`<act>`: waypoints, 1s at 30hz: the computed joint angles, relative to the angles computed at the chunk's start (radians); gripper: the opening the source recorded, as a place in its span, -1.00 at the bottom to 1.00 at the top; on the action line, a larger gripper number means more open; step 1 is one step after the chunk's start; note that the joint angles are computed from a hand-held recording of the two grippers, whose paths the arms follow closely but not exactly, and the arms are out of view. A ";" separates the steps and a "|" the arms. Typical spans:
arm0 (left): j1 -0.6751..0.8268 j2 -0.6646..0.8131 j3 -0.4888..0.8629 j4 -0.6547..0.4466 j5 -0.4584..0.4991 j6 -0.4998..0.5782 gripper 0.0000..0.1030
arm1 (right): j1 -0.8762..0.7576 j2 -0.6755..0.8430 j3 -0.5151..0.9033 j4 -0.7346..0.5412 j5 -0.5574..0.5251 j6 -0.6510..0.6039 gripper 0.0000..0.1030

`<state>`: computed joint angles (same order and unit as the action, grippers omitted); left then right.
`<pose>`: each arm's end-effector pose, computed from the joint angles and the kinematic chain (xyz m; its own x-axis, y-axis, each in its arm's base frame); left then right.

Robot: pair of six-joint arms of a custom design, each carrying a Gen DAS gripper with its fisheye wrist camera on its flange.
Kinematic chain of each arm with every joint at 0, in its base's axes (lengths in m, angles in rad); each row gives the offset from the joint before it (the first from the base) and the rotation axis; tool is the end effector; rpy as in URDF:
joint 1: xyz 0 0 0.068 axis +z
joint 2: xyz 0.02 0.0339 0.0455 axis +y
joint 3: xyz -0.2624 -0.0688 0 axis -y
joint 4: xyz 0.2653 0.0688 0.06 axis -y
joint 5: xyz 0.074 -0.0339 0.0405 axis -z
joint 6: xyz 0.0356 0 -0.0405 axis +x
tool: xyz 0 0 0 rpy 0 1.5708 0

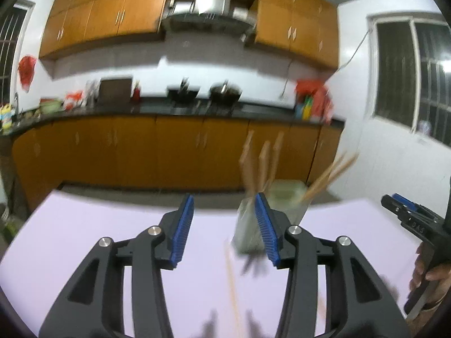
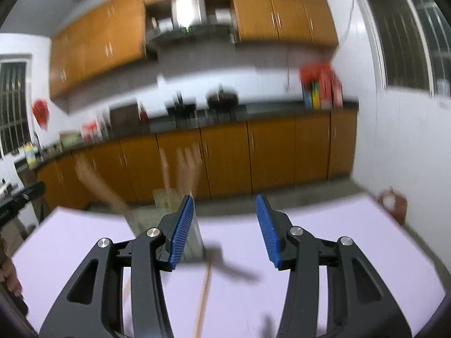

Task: Organize utensils
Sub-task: 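Grasp a chopstick with the right gripper while the left gripper lowers onto another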

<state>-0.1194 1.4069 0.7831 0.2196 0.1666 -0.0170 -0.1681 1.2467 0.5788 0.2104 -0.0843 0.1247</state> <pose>0.3248 -0.0449 0.2232 -0.3950 0.0305 -0.9182 0.2622 0.9616 -0.0808 0.2767 -0.0439 0.1967 -0.4206 0.1971 -0.8856 0.1457 0.9781 0.1485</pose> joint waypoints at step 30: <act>-0.062 0.481 0.138 -0.138 -0.107 0.050 -0.84 | 0.163 0.490 0.084 0.006 0.104 -0.010 -0.85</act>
<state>-0.1811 1.8881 0.9206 0.0820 0.0594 0.0325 -0.0052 1.7368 0.6626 0.2167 0.0193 0.1151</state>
